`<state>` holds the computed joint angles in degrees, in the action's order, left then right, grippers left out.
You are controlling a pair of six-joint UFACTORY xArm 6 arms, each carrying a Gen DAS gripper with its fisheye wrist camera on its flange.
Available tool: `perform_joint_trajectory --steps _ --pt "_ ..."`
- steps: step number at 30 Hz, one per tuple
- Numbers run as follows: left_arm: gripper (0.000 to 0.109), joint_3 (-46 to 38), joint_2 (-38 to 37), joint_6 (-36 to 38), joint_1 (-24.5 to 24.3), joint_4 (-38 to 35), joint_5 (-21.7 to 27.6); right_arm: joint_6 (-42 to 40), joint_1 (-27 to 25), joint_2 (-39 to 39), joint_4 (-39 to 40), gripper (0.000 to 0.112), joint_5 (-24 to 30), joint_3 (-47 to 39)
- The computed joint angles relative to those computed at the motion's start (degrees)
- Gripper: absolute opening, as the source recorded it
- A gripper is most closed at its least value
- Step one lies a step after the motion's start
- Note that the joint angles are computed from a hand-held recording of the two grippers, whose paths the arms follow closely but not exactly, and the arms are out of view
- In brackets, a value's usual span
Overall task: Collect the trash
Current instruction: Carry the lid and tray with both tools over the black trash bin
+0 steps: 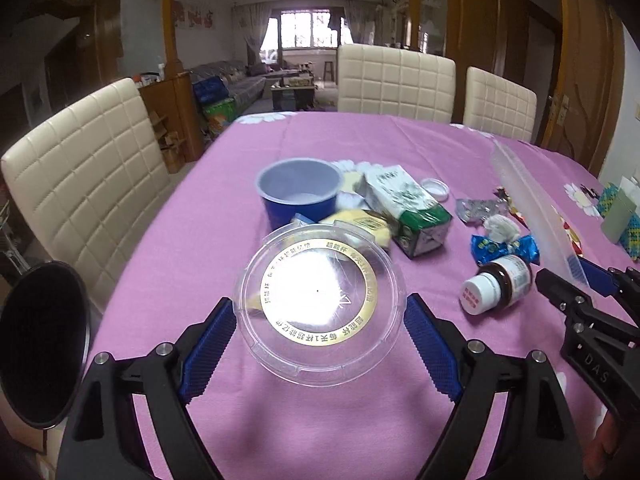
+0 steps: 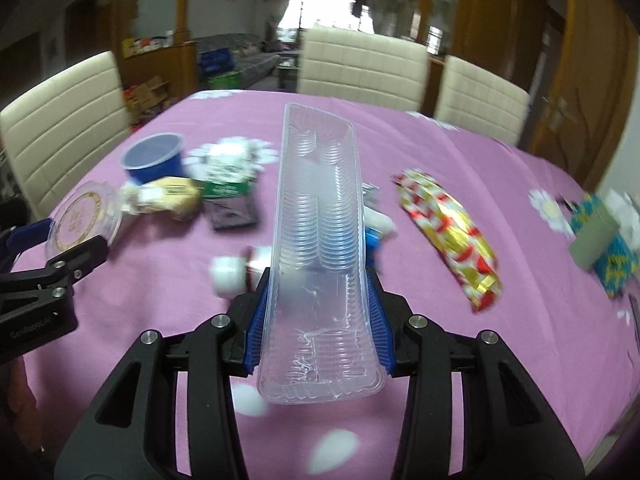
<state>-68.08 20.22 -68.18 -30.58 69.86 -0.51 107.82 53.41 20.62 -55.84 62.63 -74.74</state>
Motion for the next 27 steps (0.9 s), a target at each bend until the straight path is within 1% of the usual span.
perform_joint_trajectory --steps 1,2,5,7,10,13,17,23,27 --pt "0.083 -0.21 -0.40 -4.82 0.85 5.14 0.08 -1.80 -0.22 1.34 -0.46 0.046 -0.91 -1.90" --pt "0.083 -0.42 -0.67 -8.01 1.43 8.50 0.23 -3.10 -0.34 2.40 -0.73 0.046 -1.59 -3.38" --pt "0.083 -0.29 -1.65 -15.17 3.66 15.88 0.48 -9.17 -0.78 6.83 -0.54 0.047 -3.78 -9.71" --pt "0.083 -0.12 -2.38 -19.58 5.05 20.31 1.47 -12.96 -0.71 9.87 0.12 0.047 -4.04 -14.10" --pt "0.083 0.22 -3.15 -22.49 7.48 22.33 2.25 -18.11 -0.44 14.26 0.86 0.047 -4.45 -20.40" --pt "0.083 0.69 -3.56 -22.29 10.05 21.31 2.13 -22.40 -0.22 18.09 2.16 0.047 -5.18 -26.01" --pt "0.083 1.16 -4.72 -28.14 12.63 26.58 3.03 -28.19 -0.10 23.71 3.65 0.047 -5.16 -34.49" --pt "0.083 2.45 -6.25 -32.12 15.07 30.18 4.99 -35.08 0.26 30.60 5.85 0.047 -3.92 -45.61" --pt "0.083 3.00 -6.70 -33.35 17.09 31.27 5.74 -40.40 0.81 36.81 7.32 0.047 -2.00 -56.08"
